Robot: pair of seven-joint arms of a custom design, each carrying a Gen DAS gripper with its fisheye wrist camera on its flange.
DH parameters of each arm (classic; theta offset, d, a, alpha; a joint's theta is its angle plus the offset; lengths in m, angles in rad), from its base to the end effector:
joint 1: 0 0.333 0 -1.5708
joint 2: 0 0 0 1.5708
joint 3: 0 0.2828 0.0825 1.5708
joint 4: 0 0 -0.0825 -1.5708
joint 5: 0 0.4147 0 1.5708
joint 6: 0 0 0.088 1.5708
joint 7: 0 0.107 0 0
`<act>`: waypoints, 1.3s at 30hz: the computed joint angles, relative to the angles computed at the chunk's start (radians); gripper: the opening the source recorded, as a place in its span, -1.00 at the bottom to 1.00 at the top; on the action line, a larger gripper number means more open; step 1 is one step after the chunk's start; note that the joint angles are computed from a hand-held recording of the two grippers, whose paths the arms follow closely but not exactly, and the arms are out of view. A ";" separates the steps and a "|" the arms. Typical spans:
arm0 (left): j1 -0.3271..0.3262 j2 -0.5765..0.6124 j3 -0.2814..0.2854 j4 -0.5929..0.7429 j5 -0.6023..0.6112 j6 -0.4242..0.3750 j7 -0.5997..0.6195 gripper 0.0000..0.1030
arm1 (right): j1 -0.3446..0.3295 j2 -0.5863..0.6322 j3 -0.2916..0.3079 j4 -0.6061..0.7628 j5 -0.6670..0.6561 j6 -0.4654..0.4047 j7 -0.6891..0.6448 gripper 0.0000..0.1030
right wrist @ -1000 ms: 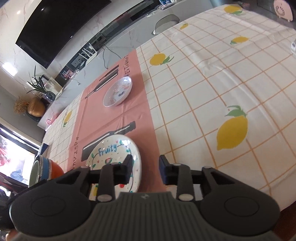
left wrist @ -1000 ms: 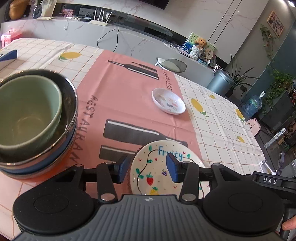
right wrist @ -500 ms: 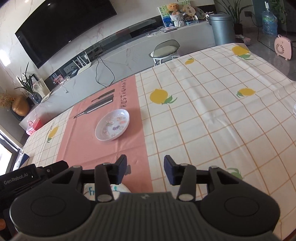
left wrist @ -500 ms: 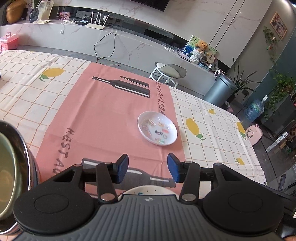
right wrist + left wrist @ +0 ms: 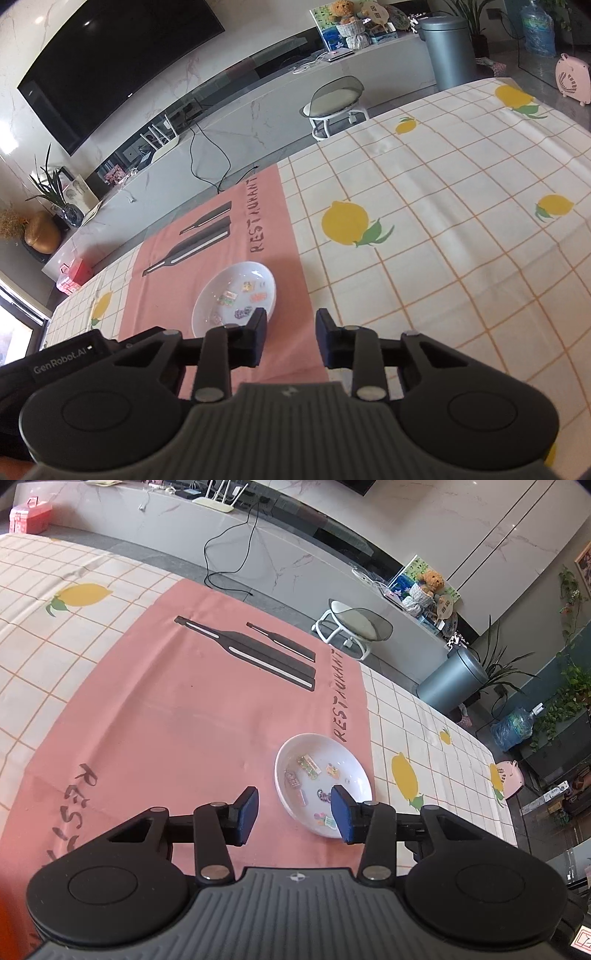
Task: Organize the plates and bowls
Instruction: 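Move the left gripper to the small white sticker dish and grip its rim, then carry the sticker dish with the left gripper onto the Fruity plate and release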
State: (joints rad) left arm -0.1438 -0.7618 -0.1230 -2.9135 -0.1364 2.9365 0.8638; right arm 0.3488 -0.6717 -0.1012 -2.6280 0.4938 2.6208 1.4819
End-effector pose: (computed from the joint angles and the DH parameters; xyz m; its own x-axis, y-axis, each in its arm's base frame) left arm 0.3840 -0.0898 0.4209 0.3373 -0.8098 0.4802 -0.6367 -0.5719 -0.5173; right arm 0.4282 0.0965 0.4916 0.1282 -0.8850 -0.4476 -0.8323 0.1494 -0.5337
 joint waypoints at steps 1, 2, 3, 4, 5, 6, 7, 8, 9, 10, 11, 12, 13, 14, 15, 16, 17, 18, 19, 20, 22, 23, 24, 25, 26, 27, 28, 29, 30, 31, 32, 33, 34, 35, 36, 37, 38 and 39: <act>-0.003 0.023 0.011 0.010 -0.003 0.006 0.005 -0.04 | 0.012 0.027 -0.003 0.015 0.009 0.007 -0.006 -0.55; -0.004 0.048 0.019 0.021 -0.006 0.012 0.009 -0.09 | 0.021 0.051 -0.007 0.028 0.018 0.011 -0.011 -0.58; -0.003 0.063 0.022 0.026 -0.010 0.022 0.011 -0.12 | 0.028 0.071 -0.010 0.039 0.029 0.013 -0.018 -0.62; -0.004 0.078 0.026 0.029 -0.015 0.034 0.012 -0.15 | 0.034 0.094 -0.011 0.053 0.040 0.012 -0.022 -0.64; -0.007 0.092 0.030 0.033 -0.019 0.043 0.015 -0.16 | 0.036 0.114 -0.011 0.063 0.050 0.011 -0.025 -0.66; -0.012 0.107 0.036 0.036 -0.023 0.054 0.021 -0.17 | 0.039 0.132 -0.011 0.072 0.062 0.013 -0.030 -0.68; -0.014 0.117 0.039 0.038 -0.025 0.061 0.028 -0.19 | 0.040 0.147 -0.010 0.080 0.074 0.013 -0.033 -0.69; -0.010 0.128 0.034 0.043 -0.025 0.060 0.028 -0.21 | 0.037 0.159 -0.007 0.086 0.083 0.009 -0.031 -0.71; -0.006 0.134 0.029 0.045 -0.025 0.060 0.026 -0.21 | 0.034 0.167 -0.005 0.091 0.092 0.005 -0.029 -0.71; -0.004 0.139 0.025 0.043 -0.026 0.069 0.024 -0.23 | 0.034 0.175 -0.005 0.094 0.106 0.004 -0.032 -0.71; 0.001 0.145 0.020 0.042 -0.023 0.082 0.025 -0.26 | 0.034 0.182 -0.004 0.097 0.119 0.005 -0.035 -0.72; 0.007 0.150 0.015 0.044 -0.018 0.088 0.025 -0.28 | 0.033 0.189 -0.003 0.100 0.129 0.004 -0.039 -0.72; 0.013 0.153 0.008 0.046 -0.015 0.088 0.022 -0.33 | 0.035 0.197 -0.005 0.104 0.143 0.002 -0.047 -0.74; 0.010 0.157 0.011 0.049 -0.014 0.089 0.025 -0.42 | 0.034 0.204 -0.005 0.108 0.154 -0.002 -0.052 -0.77; 0.004 0.160 0.019 0.053 -0.013 0.087 0.034 -0.45 | 0.032 0.209 -0.003 0.110 0.163 -0.006 -0.056 -0.78; 0.004 0.163 0.019 0.056 -0.011 0.084 0.038 -0.55 | 0.036 0.212 -0.006 0.108 0.181 -0.002 -0.070 -0.80; 0.006 0.165 0.016 0.058 -0.008 0.082 0.040 -0.66 | 0.037 0.213 -0.007 0.107 0.198 0.000 -0.082 -0.83; 0.008 0.165 0.014 0.057 -0.007 0.080 0.040 -0.71 | 0.039 0.215 -0.009 0.108 0.214 -0.002 -0.092 -0.88; 0.003 0.168 0.021 0.057 -0.009 0.082 0.046 -0.82 | 0.039 0.218 -0.010 0.110 0.226 -0.008 -0.098 -0.91; -0.002 0.172 0.027 0.058 -0.011 0.086 0.053 -0.87 | 0.036 0.217 -0.008 0.110 0.235 -0.010 -0.104 -0.92; 0.004 0.164 0.019 0.053 -0.009 0.083 0.053 -0.90 | 0.030 0.213 -0.002 0.106 0.245 -0.008 -0.112 -0.93; 0.000 0.158 0.022 0.050 -0.010 0.080 0.056 -0.91 | 0.026 0.209 0.002 0.103 0.246 -0.007 -0.112 -0.94; -0.004 0.151 0.025 0.047 -0.012 0.077 0.060 -0.91 | 0.022 0.204 0.006 0.101 0.244 -0.008 -0.109 -0.95; -0.006 0.142 0.027 0.043 -0.013 0.076 0.063 -0.91 | 0.019 0.198 0.009 0.099 0.241 -0.009 -0.108 -0.95; -0.006 0.129 0.024 0.038 -0.014 0.073 0.063 -0.91 | 0.018 0.191 0.010 0.096 0.239 -0.009 -0.108 -0.95; -0.005 0.115 0.022 0.032 -0.014 0.068 0.062 -0.91 | 0.017 0.182 0.010 0.092 0.239 -0.011 -0.109 -0.95; -0.005 0.100 0.019 0.024 -0.015 0.064 0.059 -0.92 | 0.017 0.172 0.009 0.088 0.236 -0.015 -0.110 -0.95; -0.004 0.083 0.015 0.017 -0.016 0.060 0.054 -0.92 | 0.014 0.161 0.011 0.084 0.230 -0.020 -0.106 -0.95; -0.001 0.063 0.009 0.010 -0.014 0.046 0.049 -0.92 | 0.011 0.150 0.014 0.080 0.220 -0.026 -0.099 -0.95; 0.002 0.042 0.002 0.005 -0.011 0.029 0.043 -0.92 | 0.006 0.139 0.017 0.078 0.207 -0.037 -0.090 -0.95; 0.003 0.020 -0.003 -0.002 -0.008 0.014 0.039 -0.92 | 0.004 0.126 0.018 0.073 0.198 -0.044 -0.084 -0.95; 0.002 -0.010 -0.008 -0.014 -0.005 -0.002 0.035 -0.92 | 0.002 0.112 0.020 0.068 0.186 -0.053 -0.077 -0.95; 0.001 -0.038 -0.012 -0.023 -0.002 -0.021 0.029 -0.92 | -0.004 0.089 0.024 0.059 0.168 -0.064 -0.069 -0.95; -0.002 -0.067 -0.015 -0.033 0.000 -0.042 0.024 -0.93 | -0.006 0.067 0.026 0.051 0.152 -0.075 -0.063 -0.95; -0.006 -0.103 -0.018 -0.044 0.002 -0.068 0.017 -0.93 | -0.009 0.043 0.027 0.040 0.135 -0.086 -0.058 -0.95; -0.010 -0.136 -0.022 -0.055 0.004 -0.090 0.010 -0.93 | -0.014 0.017 0.031 0.029 0.115 -0.101 -0.050 -0.95; -0.013 -0.169 -0.026 -0.064 0.007 -0.119 0.002 -0.93 | -0.016 -0.006 0.032 0.020 0.099 -0.113 -0.042 -0.95; -0.018 -0.206 -0.029 -0.076 0.010 -0.143 -0.006 -0.93 | -0.018 -0.031 0.031 0.010 0.086 -0.128 -0.033 -0.95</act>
State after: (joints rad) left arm -0.1613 -0.9673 -0.1521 -2.9894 -0.1269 2.7936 0.8579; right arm 0.3310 -0.7028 -0.0702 -2.6183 0.5796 2.4928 1.4487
